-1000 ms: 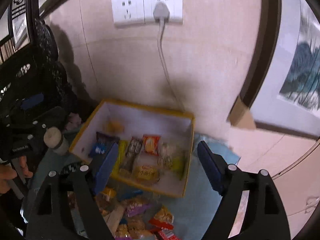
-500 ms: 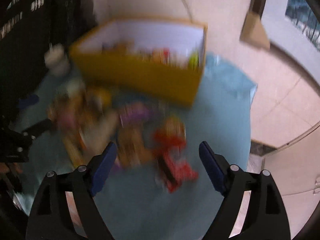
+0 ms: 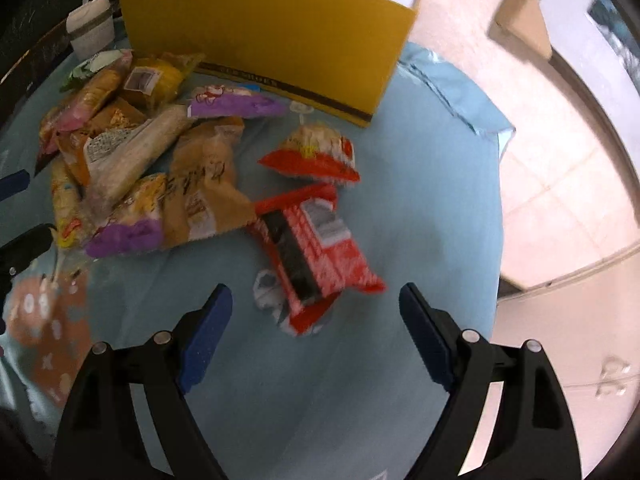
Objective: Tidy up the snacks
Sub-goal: 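Grasp long rice cracker stick with left tool while right tool grasps red wafer pack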
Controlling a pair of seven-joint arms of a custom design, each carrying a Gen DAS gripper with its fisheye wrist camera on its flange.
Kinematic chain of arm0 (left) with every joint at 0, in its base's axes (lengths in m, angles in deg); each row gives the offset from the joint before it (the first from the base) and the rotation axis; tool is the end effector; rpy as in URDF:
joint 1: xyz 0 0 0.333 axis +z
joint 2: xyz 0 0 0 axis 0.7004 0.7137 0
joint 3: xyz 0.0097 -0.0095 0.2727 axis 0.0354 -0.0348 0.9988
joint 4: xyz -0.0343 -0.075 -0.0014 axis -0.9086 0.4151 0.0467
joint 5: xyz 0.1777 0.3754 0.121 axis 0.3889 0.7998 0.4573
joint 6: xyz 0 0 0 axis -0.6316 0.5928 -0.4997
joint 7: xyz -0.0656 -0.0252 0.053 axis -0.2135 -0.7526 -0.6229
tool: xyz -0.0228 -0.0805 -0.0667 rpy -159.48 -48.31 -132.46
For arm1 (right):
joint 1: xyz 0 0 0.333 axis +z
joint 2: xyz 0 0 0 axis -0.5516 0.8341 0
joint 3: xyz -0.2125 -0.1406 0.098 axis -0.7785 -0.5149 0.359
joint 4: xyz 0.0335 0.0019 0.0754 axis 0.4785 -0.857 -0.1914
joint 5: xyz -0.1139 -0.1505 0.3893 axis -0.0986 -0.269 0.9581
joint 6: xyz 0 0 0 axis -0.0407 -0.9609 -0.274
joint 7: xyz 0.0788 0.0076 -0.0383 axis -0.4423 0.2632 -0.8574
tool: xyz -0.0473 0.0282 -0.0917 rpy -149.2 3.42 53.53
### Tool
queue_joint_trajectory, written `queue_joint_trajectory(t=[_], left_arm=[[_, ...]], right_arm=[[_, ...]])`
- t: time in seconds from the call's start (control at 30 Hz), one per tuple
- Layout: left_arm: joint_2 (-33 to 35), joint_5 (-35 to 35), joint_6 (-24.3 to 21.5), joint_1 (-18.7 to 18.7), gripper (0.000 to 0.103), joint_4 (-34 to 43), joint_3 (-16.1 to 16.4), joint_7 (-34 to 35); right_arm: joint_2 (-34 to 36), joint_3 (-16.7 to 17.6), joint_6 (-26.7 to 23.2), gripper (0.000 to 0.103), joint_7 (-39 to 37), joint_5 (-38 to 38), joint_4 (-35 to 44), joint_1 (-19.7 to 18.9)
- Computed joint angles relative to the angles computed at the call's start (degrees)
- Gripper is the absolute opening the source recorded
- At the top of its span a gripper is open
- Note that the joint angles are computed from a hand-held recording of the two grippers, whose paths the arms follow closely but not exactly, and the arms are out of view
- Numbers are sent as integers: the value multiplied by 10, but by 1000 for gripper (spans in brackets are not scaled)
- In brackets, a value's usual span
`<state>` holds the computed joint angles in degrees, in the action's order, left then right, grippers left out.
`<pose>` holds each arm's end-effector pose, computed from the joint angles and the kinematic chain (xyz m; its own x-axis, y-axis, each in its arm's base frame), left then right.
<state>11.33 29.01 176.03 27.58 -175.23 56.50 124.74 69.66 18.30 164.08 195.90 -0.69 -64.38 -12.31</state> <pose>0.5874 -0.3298 0.3661 -0.5772 -0.8154 0.0447 -0.6661 0.4385 -0.6034 0.5371 0.2690 0.3710 -0.1715 -0.9699 0.1730 -0.8997 0.0827 -0.4286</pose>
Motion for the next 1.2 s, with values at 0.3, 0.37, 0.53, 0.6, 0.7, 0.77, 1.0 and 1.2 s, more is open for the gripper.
queue_joint_trajectory(t=[0.3,0.37,0.53,0.6,0.7,0.77,1.0,1.2], left_arm=[[53,14,-23,7,65,50,-12,-60],[46,-12,-19,18,51,41,-29,0],[43,-108,-47,44,44,43,-48,85],[33,-120,-51,44,41,35,-45,109],[17,-122,-39,38,40,14,-39,143],[9,-125,-36,36,39,5,-36,159],[-22,-161,-17,47,34,-33,-40,248],[-73,-258,-16,58,27,-87,-44,378]], right_arm=[[34,-10,25,70,-89,24,23,-8],[27,-10,61,43,-115,59,10,-12],[21,-10,73,43,-110,68,0,-9],[12,-10,90,43,-101,75,-15,-11],[1,-9,110,43,-84,80,-34,-12],[-7,-7,123,43,-73,87,-45,-12],[-52,3,166,43,-9,104,-106,-10],[-80,21,177,43,63,89,-129,1]])
